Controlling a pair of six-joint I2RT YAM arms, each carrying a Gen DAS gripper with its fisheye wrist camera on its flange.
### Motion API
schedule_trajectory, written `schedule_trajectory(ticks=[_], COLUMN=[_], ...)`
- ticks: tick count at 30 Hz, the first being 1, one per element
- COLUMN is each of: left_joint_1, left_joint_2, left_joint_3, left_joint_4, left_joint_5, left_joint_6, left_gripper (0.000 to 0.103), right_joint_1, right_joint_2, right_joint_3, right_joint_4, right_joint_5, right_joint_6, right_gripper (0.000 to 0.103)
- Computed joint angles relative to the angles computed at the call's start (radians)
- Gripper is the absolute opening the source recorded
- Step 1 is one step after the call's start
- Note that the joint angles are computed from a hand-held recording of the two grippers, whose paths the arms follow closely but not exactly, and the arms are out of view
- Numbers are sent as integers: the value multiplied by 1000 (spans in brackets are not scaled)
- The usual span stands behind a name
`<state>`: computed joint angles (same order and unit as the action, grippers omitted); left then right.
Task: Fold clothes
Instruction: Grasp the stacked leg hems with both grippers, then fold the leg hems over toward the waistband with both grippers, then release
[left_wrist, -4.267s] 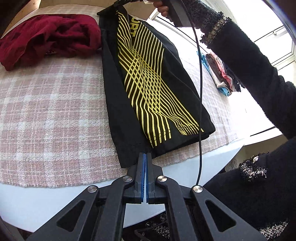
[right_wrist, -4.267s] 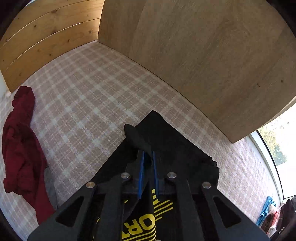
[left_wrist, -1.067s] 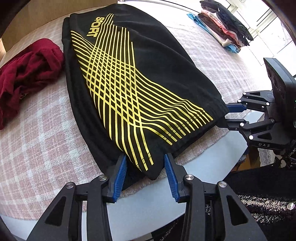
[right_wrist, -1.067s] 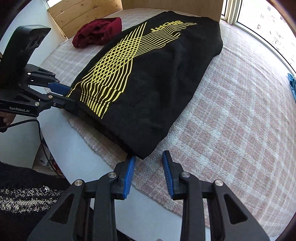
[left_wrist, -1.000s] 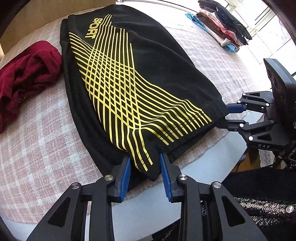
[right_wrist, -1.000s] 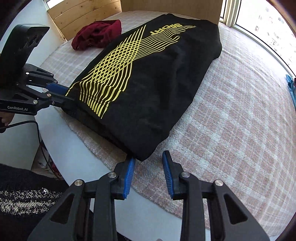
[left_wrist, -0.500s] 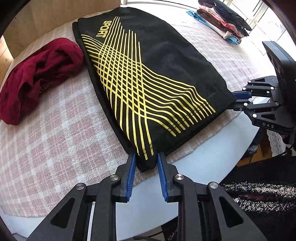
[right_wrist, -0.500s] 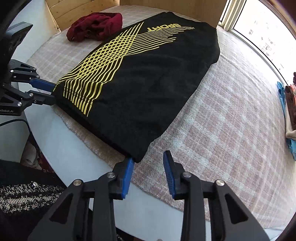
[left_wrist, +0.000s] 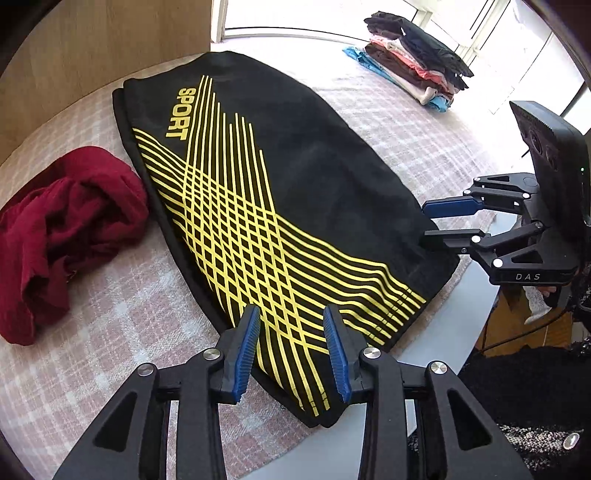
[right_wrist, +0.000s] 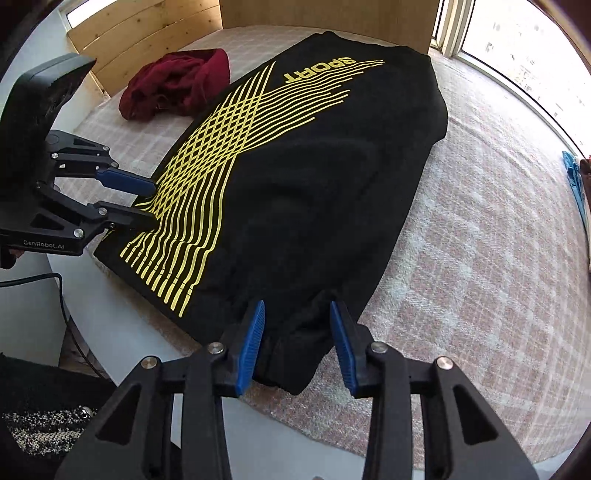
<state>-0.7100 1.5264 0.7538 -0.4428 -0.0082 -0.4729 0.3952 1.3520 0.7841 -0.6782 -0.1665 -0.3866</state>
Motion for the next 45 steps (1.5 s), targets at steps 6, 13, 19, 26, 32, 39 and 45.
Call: schedule_trajectory(ticks=[6,13,19,26,32,39,45], left_joint_1=[-19,-34,-62,-71,-111,-157,-158], left_joint_2=[-201,-232,-137,-78,8,91,42], left_joint_3=[-110,-184,-122,-82,-10,55,28], left_joint_4=[-72,23,8,21,-9,-2,76], left_joint_5=[-26,69,47,73,49,20,30], left_joint_6=[-100,-283,-398,-445,-447,-428,-399], left_gripper=[33,40,47,38,38,27,8], right_joint_1=[-185,-227,-230,-364,-228,-195,-271], right_joint_2=[-9,71,101,145,143,139,136], right_joint_3=[80,79,75,196,141,84,170], right_joint_4=[-107,-126,-115,-298,-200,-140,-252], right_joint_5=[-88,-114,-137,-307,-197,-269,-377], right_joint_6=[24,9,-27,-58,-14,-38,-79], right_gripper=[40,41,43,48,48,21,14])
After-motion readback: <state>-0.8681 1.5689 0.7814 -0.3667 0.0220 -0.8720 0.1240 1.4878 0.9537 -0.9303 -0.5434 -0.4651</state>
